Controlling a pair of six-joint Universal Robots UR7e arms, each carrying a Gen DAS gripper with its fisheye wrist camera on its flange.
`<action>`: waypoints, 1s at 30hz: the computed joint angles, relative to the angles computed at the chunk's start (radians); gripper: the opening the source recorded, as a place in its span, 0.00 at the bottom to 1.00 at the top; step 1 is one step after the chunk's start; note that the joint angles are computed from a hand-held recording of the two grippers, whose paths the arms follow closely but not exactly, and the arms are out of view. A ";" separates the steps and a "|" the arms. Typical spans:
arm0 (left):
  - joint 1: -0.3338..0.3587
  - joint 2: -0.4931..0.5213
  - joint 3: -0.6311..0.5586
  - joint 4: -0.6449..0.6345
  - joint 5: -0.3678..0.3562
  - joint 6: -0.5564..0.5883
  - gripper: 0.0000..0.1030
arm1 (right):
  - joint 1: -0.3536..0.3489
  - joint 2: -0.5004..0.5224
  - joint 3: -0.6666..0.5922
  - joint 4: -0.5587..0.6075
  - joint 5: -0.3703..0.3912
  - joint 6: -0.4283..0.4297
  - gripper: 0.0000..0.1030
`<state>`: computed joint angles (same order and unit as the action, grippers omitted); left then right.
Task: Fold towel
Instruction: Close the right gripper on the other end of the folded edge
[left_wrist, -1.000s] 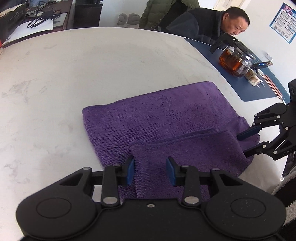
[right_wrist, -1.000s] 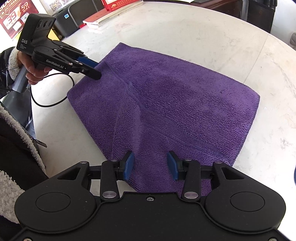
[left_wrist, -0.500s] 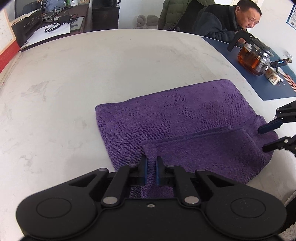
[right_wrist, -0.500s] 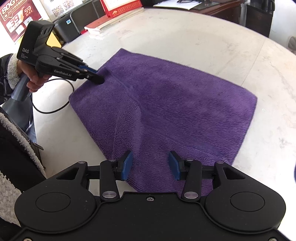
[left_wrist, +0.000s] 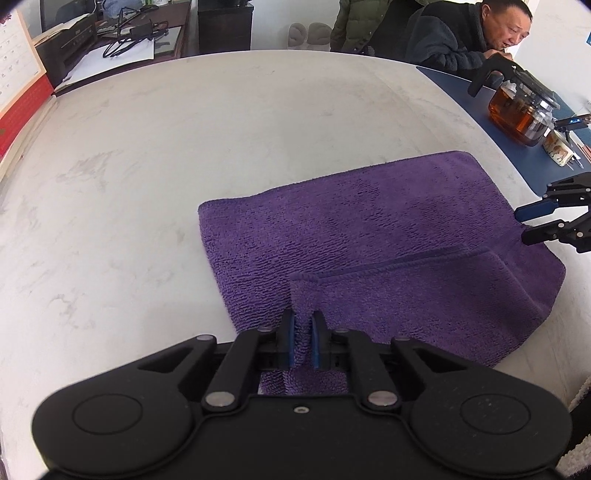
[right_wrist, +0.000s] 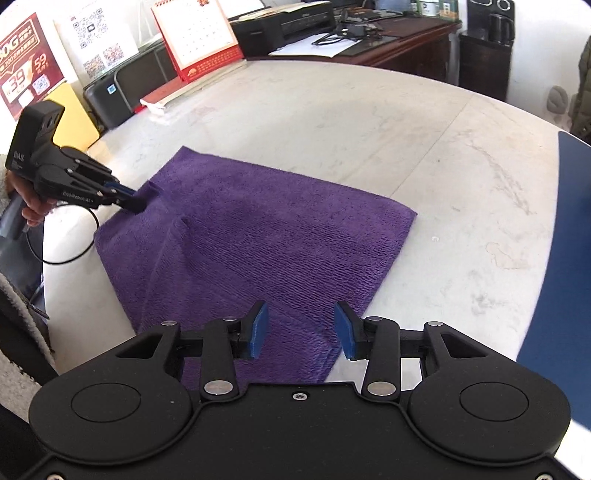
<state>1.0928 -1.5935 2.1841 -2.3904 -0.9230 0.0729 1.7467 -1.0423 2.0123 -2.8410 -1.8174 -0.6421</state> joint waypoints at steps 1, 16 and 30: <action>-0.001 0.002 -0.002 0.004 0.002 -0.004 0.09 | -0.007 0.003 -0.002 0.005 0.010 -0.010 0.38; -0.021 0.006 -0.006 0.044 0.035 -0.037 0.09 | -0.073 -0.084 0.034 0.122 0.182 -0.065 0.38; -0.020 0.008 -0.010 0.048 0.033 -0.037 0.09 | -0.036 -0.042 0.065 -0.013 0.074 -0.249 0.32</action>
